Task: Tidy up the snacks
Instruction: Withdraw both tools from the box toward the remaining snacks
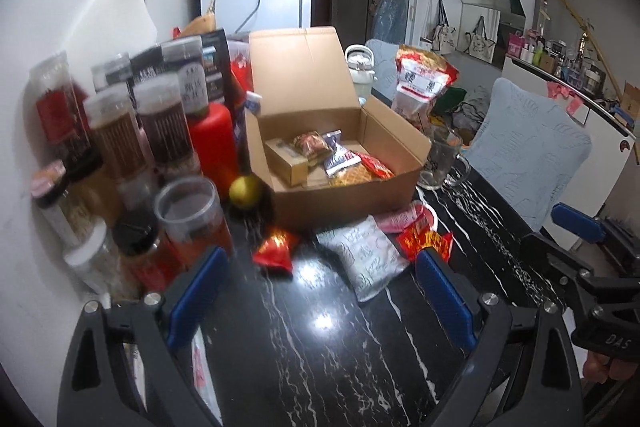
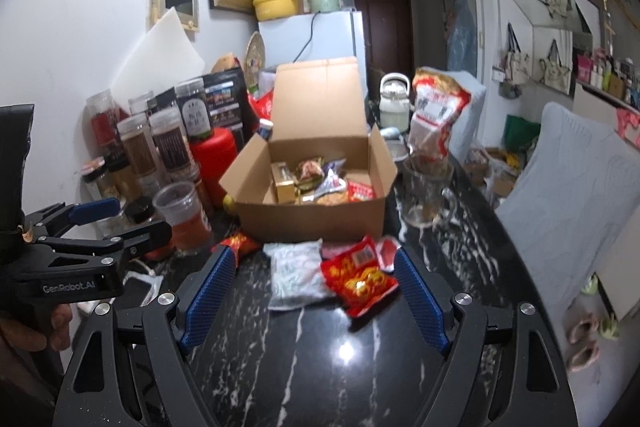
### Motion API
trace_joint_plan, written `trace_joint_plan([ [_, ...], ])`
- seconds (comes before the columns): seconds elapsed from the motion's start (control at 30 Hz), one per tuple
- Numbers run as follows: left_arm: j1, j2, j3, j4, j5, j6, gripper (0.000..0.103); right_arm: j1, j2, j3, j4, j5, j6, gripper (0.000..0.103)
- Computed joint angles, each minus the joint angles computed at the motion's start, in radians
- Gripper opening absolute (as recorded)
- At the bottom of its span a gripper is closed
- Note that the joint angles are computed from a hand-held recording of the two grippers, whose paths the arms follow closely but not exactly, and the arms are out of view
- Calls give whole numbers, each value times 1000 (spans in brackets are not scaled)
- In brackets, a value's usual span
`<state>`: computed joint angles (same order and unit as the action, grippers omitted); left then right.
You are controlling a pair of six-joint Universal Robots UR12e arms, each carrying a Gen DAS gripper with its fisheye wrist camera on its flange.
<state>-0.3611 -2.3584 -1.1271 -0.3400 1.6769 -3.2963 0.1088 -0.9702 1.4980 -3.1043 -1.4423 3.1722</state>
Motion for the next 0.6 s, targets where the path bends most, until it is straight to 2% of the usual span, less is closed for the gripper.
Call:
trace_joint_plan([
  [0.3, 5, -27, 5, -26, -39, 15, 97, -1, 34, -14, 71, -14, 52, 82],
  [0.5, 25, -59, 39, -69, -101, -13, 97, -3, 68, -39, 96, 9, 80, 82],
  [0.6, 30, -83, 73, -100, -92, -24, 97, -2, 89, -63, 117, 15, 87, 82],
])
